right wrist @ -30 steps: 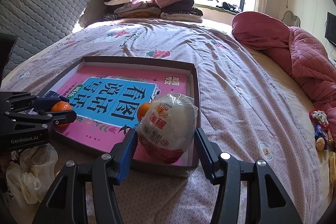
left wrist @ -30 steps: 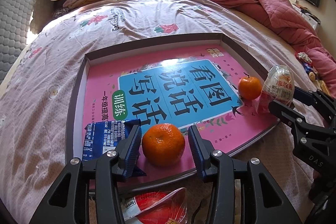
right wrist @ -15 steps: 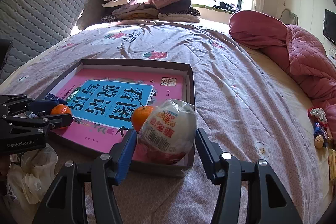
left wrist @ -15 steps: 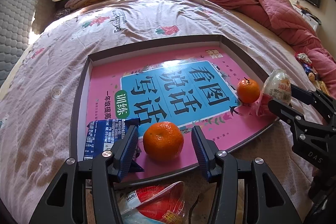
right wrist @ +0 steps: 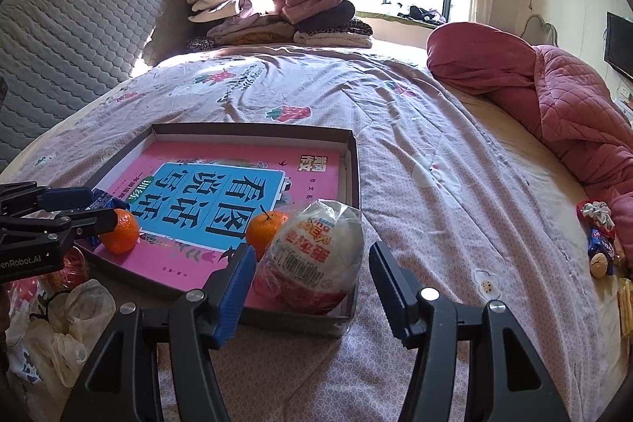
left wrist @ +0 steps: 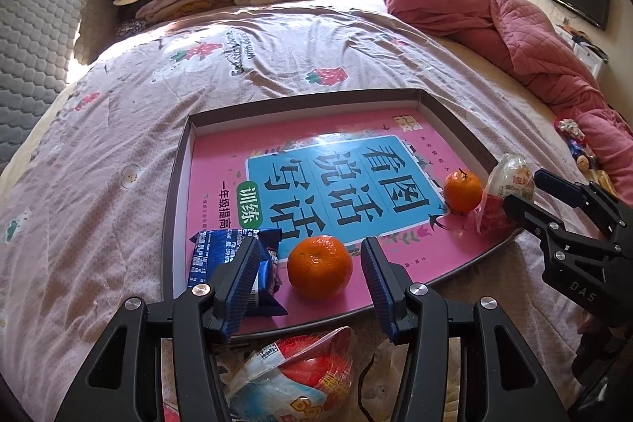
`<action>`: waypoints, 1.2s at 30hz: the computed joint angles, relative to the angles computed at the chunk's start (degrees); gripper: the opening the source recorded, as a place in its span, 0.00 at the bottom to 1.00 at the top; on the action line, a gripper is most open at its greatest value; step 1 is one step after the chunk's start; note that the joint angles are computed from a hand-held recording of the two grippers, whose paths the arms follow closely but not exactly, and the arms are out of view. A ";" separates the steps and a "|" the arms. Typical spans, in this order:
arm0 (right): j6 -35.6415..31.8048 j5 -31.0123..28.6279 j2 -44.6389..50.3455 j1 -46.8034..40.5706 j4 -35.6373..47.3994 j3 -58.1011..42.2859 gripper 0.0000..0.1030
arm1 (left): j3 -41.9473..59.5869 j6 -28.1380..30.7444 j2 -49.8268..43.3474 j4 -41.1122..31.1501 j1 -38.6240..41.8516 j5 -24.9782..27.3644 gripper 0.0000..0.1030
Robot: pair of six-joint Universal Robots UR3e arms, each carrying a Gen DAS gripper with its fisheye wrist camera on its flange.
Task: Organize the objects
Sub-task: 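Open left tool to release the tangerine while right tool releases the egg container, then move left tool toward the cream mesh bag while right tool approaches the green fuzzy ring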
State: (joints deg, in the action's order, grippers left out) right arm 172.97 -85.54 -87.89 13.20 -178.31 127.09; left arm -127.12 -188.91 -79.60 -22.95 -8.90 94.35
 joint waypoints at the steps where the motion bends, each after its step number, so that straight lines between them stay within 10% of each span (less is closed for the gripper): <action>1: 0.02 -0.21 -0.17 0.09 -0.22 0.06 0.58 | 0.10 -0.08 0.46 -0.43 0.05 -0.04 0.53; 36: 0.73 3.03 -8.35 -0.84 -3.29 3.70 0.58 | -1.06 -4.08 13.41 -6.69 -4.22 6.34 0.53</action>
State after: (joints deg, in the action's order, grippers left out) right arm 173.70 -82.51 -96.24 12.36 -181.60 130.78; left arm -128.18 -193.00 -66.19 -29.64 -13.12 100.69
